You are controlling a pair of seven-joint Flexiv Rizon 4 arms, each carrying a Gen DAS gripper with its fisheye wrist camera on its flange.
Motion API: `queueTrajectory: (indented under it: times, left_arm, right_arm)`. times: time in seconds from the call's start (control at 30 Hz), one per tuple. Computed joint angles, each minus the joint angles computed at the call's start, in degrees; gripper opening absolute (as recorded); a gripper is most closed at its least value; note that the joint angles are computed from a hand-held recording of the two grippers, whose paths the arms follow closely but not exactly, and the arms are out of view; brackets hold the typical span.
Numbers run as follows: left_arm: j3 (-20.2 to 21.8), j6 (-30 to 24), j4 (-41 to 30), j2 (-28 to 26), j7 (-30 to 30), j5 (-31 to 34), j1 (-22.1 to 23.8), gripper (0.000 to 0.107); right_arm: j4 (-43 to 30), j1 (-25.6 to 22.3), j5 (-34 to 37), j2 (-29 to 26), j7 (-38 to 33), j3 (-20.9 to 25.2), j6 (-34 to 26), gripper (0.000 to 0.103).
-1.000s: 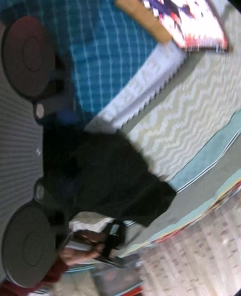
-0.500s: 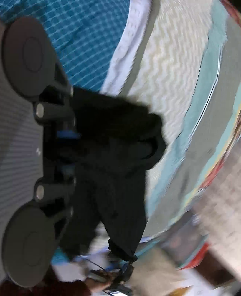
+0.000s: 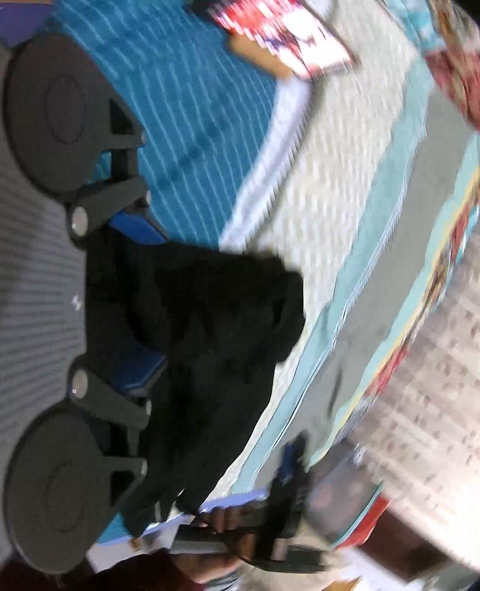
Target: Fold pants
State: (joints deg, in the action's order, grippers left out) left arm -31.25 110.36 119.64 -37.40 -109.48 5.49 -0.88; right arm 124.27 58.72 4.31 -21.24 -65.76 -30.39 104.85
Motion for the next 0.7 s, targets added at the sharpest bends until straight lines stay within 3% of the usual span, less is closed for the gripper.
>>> queueTrajectory:
  times: [0.13, 0.17, 0.23, 0.27, 0.33, 0.37, 0.4, 0.43, 0.5, 0.57, 0.6, 0.67, 0.7]
  left_arm:
    - [1.58, 1.20, 3.18, 0.14, -3.59, -1.65, 0.29, 0.073]
    - [0.92, 1.45, 3.14, -0.68, -3.86, -0.93, 1.12, 0.077]
    - [-0.89, 0.83, 2.19, -2.79, -3.92, 0.43, 2.63, 0.077]
    - [-2.64, 0.36, 1.22, -4.56, -3.58, 1.41, 3.82, 0.073]
    - [-4.80, -0.02, -0.21, -6.82, -2.67, 2.66, 4.52, 0.045]
    - [-4.79, -0.61, -1.19, -7.23, -1.61, 2.99, 3.90, 0.032]
    - [-3.36, 0.14, -1.67, -6.82, -0.53, 3.05, 2.20, 0.027]
    - [-0.92, 2.25, -1.72, -5.95, 0.39, 3.04, -0.21, 0.026]
    - [6.12, 7.88, -1.31, -3.49, 0.62, 3.57, -6.17, 0.025]
    - [13.20, 17.55, 2.00, -1.16, 7.32, -5.51, -14.17, 0.025]
    - [17.47, 20.75, 2.90, -0.35, 7.92, -8.21, -18.16, 0.026]
    - [24.81, 23.11, 4.98, 1.14, 7.38, -14.73, -25.17, 0.033]
    - [25.98, 22.57, 5.99, 1.62, 8.54, -19.19, -27.20, 0.046]
  right_arm:
    - [-18.67, -8.62, 1.73, -7.65, -13.60, 18.67, -15.38, 0.059]
    - [-22.82, -12.06, -2.03, -10.25, -13.86, 23.33, -20.02, 0.059]
    - [-28.44, -16.60, -17.44, -15.36, -5.51, 27.97, -28.86, 0.059]
    - [-31.88, -16.95, -22.46, -17.84, -2.40, 28.07, -35.30, 0.059]
    - [-34.68, -16.56, -24.85, -20.20, 0.21, 27.16, -42.95, 0.057]
    - [-35.00, -18.52, -23.49, -20.67, 0.40, 29.15, -42.09, 0.045]
    - [-34.94, -20.51, -21.85, -20.61, 1.35, 31.01, -40.00, 0.024]
    - [-35.45, -21.76, -20.62, -20.64, 3.25, 32.22, -37.44, 0.022]
    - [-33.39, -24.95, -19.03, -20.27, 5.57, 35.18, -23.08, 0.020]
    - [-35.59, -30.94, -18.71, -23.60, 4.66, 43.67, -7.69, 0.020]
    - [-37.80, -33.07, -16.57, -25.39, 1.82, 47.94, -4.11, 0.020]
    - [-43.56, -37.01, -20.86, -31.65, 3.85, 55.91, -0.63, 0.022]
    - [-46.35, -37.13, -21.71, -34.34, 5.31, 57.35, -0.47, 0.025]
